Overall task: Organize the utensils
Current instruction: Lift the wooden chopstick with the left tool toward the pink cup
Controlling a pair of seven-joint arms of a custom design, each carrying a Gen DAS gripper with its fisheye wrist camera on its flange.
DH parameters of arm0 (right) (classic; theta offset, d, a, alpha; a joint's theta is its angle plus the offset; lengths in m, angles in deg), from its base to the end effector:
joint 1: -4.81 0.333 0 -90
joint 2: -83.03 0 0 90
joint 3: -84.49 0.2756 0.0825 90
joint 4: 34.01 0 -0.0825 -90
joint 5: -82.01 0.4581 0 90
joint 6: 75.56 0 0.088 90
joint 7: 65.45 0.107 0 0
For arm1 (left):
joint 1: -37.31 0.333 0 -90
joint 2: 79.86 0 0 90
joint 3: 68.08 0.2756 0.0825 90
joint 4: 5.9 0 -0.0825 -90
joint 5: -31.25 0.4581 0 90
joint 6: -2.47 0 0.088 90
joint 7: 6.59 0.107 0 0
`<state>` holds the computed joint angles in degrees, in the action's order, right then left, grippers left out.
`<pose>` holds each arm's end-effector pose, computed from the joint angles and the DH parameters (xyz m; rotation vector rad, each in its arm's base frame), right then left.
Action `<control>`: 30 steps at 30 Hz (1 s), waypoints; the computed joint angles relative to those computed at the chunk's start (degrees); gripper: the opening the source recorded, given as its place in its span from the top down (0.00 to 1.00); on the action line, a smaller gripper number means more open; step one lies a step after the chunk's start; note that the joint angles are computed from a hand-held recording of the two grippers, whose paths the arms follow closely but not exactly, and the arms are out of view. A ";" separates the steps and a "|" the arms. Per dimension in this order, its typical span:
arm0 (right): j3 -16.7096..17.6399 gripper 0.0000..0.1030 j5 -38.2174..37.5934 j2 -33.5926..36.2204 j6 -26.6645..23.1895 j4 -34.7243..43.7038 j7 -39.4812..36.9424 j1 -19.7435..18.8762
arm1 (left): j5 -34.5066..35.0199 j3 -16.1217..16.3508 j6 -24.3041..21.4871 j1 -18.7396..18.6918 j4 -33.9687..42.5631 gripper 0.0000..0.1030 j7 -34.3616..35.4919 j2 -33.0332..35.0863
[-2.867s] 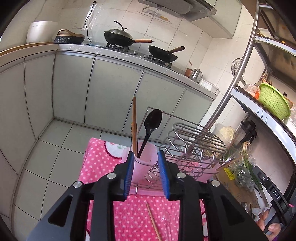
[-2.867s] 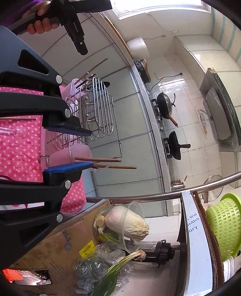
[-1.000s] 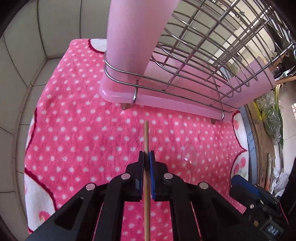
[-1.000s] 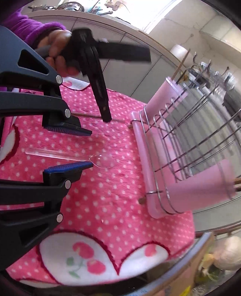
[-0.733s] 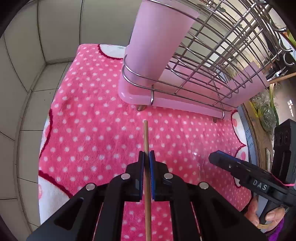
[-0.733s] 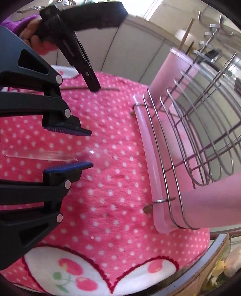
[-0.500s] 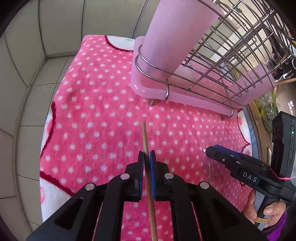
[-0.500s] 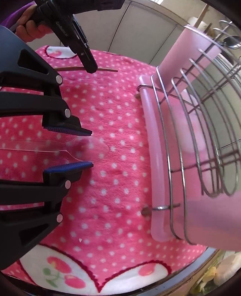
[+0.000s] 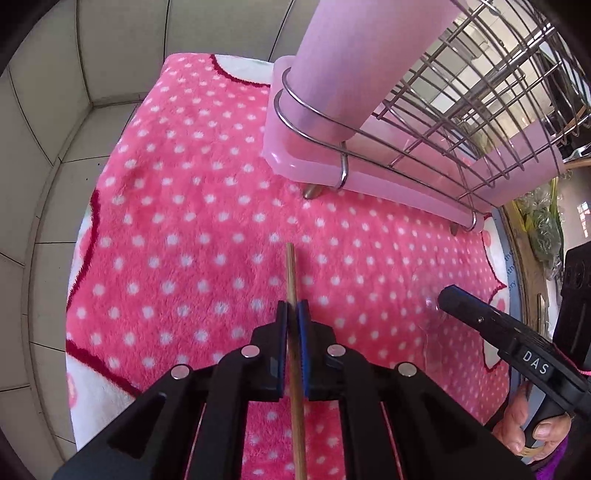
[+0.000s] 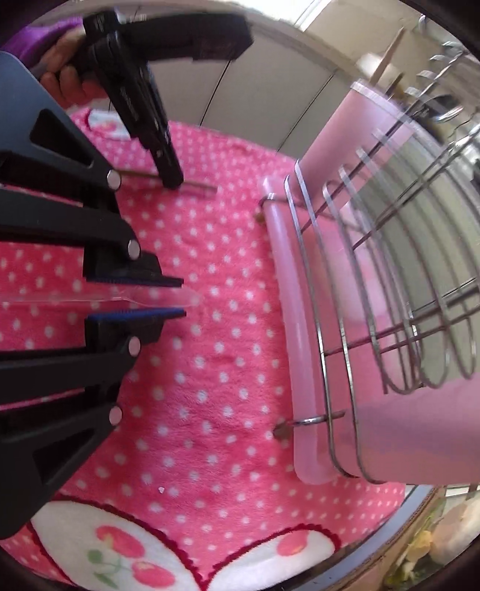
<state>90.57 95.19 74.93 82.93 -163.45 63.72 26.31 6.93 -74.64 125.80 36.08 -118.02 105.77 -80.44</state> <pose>0.5460 0.2749 0.4162 -1.3878 2.0581 0.0039 0.6372 -0.1043 0.4345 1.7499 -2.4424 0.6421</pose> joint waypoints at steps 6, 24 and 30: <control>-0.55 0.98 3.69 -3.67 3.08 -3.12 -3.53 1.15 | -3.89 0.87 2.94 -0.06 -4.03 0.95 3.76 -5.07; 2.85 0.99 -6.47 -18.37 10.64 -13.40 3.75 -1.73 | -14.76 6.07 14.79 -4.52 -13.10 0.95 12.59 -20.57; 4.79 0.98 -9.63 -20.46 11.49 -14.75 6.76 -3.02 | -12.36 5.79 17.52 -5.01 -15.01 0.95 9.82 -22.59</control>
